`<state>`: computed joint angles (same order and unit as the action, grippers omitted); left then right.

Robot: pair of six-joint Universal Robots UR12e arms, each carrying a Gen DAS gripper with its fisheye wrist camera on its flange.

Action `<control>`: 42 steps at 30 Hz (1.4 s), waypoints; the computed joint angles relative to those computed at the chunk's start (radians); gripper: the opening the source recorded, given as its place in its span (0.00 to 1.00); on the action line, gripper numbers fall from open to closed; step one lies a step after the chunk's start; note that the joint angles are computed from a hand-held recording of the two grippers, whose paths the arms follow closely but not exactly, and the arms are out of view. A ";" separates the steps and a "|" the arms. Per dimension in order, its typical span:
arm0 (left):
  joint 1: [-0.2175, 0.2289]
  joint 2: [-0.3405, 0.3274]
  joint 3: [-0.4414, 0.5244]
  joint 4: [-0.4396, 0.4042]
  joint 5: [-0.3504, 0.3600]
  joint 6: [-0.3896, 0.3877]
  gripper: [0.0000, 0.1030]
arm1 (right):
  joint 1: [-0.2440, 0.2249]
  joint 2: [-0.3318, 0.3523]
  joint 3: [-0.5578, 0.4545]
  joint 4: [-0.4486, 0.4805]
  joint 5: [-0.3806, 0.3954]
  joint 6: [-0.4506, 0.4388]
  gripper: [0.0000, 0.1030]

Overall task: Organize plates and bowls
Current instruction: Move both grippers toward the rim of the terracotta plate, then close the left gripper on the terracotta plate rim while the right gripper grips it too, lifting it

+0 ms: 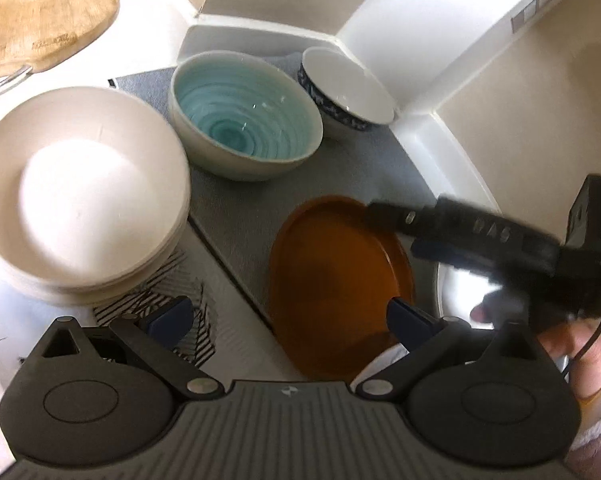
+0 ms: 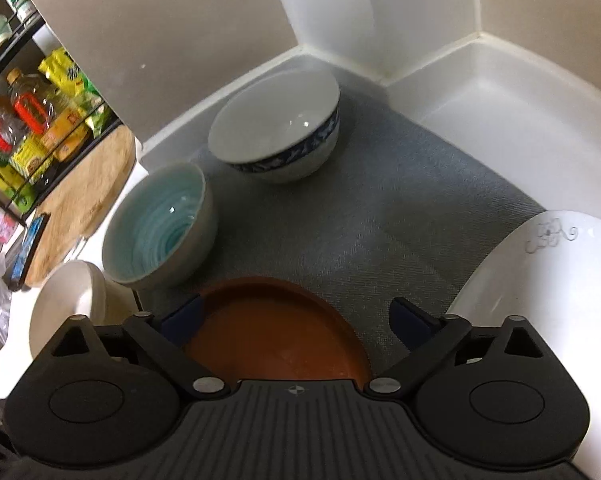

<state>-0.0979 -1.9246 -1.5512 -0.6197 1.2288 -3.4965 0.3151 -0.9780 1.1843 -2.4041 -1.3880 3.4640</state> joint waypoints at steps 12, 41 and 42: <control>-0.013 -0.063 0.082 -0.067 0.042 -0.008 0.23 | 0.007 -0.012 0.037 -0.006 -0.064 -0.111 0.23; 0.010 -0.017 0.082 -0.036 -0.141 0.321 0.17 | 0.069 -0.161 0.207 -0.188 -0.361 0.111 0.17; 0.010 -0.015 0.083 -0.058 -0.149 0.353 0.17 | 0.076 -0.173 0.222 -0.175 -0.377 0.137 0.17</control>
